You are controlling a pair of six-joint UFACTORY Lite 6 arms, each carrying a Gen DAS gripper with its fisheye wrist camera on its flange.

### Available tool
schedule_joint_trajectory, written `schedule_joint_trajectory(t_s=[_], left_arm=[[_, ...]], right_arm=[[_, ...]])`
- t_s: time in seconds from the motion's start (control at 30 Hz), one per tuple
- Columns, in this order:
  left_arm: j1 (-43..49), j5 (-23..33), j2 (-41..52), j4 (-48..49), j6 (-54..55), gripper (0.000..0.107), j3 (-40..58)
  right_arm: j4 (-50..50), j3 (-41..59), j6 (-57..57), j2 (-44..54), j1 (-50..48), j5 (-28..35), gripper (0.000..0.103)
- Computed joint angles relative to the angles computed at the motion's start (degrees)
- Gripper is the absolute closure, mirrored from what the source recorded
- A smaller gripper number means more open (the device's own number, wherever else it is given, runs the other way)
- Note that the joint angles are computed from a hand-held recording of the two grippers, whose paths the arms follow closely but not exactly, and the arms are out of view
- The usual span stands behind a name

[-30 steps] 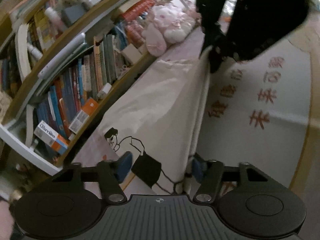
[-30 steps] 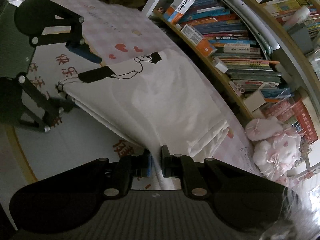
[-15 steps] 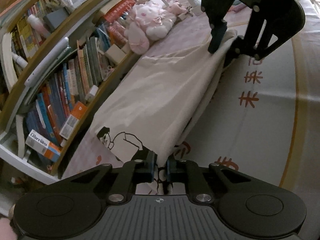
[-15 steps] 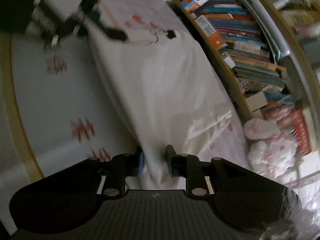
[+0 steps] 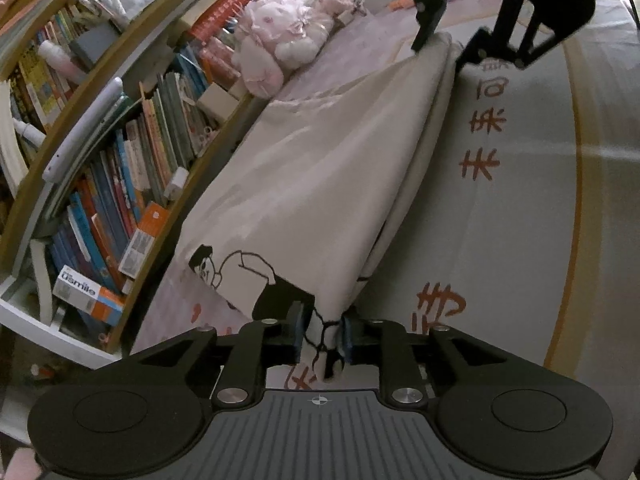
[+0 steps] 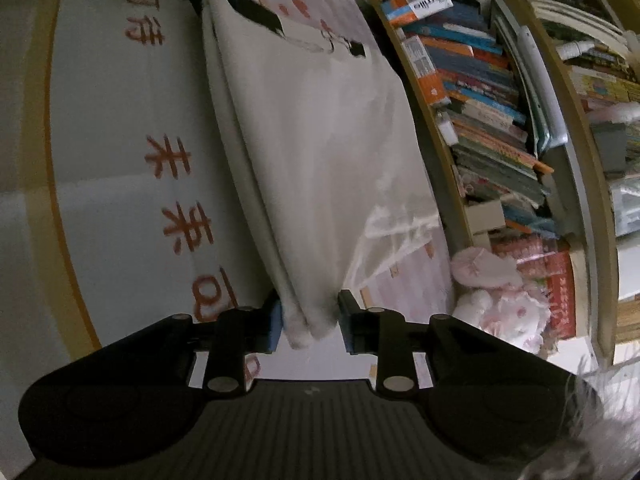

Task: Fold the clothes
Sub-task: 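Lift the held shirt edge with both grippers and fold it over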

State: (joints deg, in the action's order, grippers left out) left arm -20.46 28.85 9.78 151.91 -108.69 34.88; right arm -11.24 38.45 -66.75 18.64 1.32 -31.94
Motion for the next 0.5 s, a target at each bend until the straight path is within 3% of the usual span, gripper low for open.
schedule_joint_trajectory(t_s=[0.1,0.2,0.23,0.33,0.5], left_arm=[[0.4,-0.08,-0.11,0.64,-0.85,0.085,-0.1],[-0.2,0.12,-0.06,-1.54,1.18,0.084,0.1],[-0.43,0.57,-0.06,-2.14,1.62,0.082,-0.05],[-0.76,1.4,-0.13,-3.68,2.11,0.075,-0.22],[-0.61,0.61,-0.38,-5.83,1.76,0.073,0.45]], right_arm=[[-2.55,0.76,2.14,0.26,-1.11,1.26,0.085],[-1.8,0.13,0.46,0.47,-1.04,-0.11,0.085],[-0.78,-0.33,-0.85,0.58,-0.8,-1.17,0.082],[2.61,-2.95,-5.57,1.32,-0.3,-9.06,0.051],[-4.3,-5.85,-3.84,0.34,-2.04,-13.41,0.049]])
